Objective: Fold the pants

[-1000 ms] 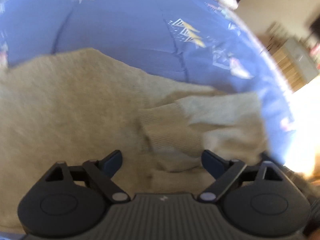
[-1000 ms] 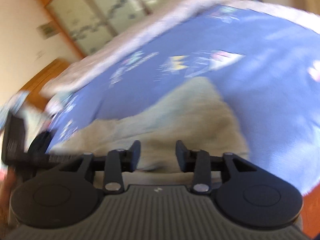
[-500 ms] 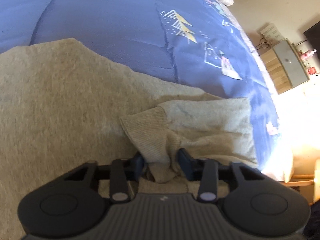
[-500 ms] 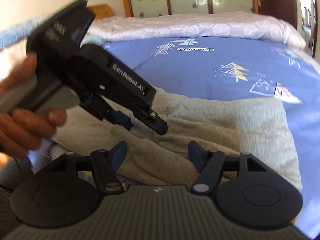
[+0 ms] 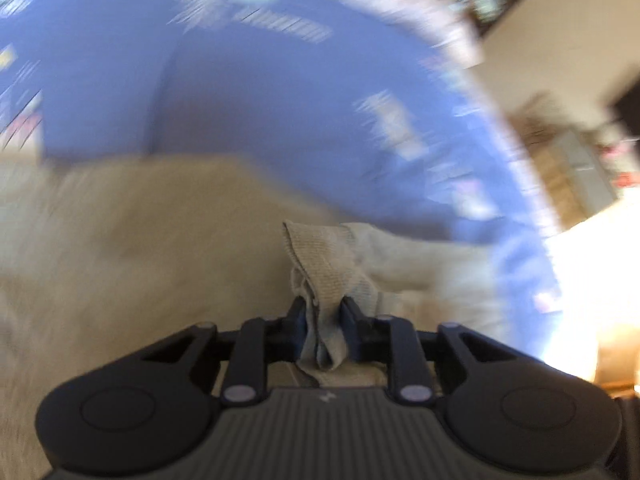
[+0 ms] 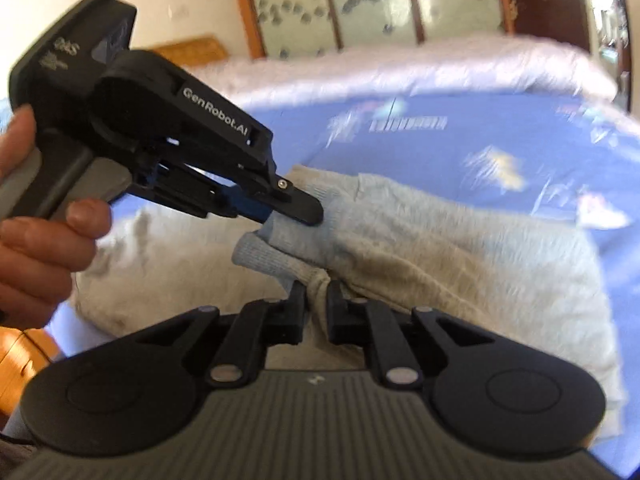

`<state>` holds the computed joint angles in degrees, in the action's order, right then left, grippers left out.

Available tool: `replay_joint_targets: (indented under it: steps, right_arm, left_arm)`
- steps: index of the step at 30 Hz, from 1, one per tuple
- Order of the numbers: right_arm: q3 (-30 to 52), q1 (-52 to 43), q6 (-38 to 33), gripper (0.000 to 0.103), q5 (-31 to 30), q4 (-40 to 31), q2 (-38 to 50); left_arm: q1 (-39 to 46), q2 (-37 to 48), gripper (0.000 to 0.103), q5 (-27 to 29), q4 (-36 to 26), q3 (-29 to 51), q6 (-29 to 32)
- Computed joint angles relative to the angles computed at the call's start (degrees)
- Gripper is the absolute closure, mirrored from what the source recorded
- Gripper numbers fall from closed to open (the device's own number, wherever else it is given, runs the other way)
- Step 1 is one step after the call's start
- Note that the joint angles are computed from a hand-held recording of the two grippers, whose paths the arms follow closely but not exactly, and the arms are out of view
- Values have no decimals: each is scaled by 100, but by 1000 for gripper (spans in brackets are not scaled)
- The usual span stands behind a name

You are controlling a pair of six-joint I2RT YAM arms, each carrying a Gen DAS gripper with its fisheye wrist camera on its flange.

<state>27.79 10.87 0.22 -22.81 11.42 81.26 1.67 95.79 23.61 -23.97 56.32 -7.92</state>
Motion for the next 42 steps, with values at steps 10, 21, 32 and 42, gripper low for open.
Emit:
replay_joint_targets:
  steps: [10,21,32,42]
  right_arm:
    - [-209,-434,-204,59,-709,-477,-1033]
    - [108,-121,826,61,554,-563,-51]
    - [-93,889,652,59,621,-118,-1010]
    - [334,1580,350,60,740,-597,-527]
  left_arm:
    - [819,-1061,49,154,344,-800,372]
    - [4219,-2150,42,1607,-1021,-1330,2267]
    - [5967,253,17,2262,-1456,-204,1933]
    - [4897,1269,38,2611,1013,-125,-7]
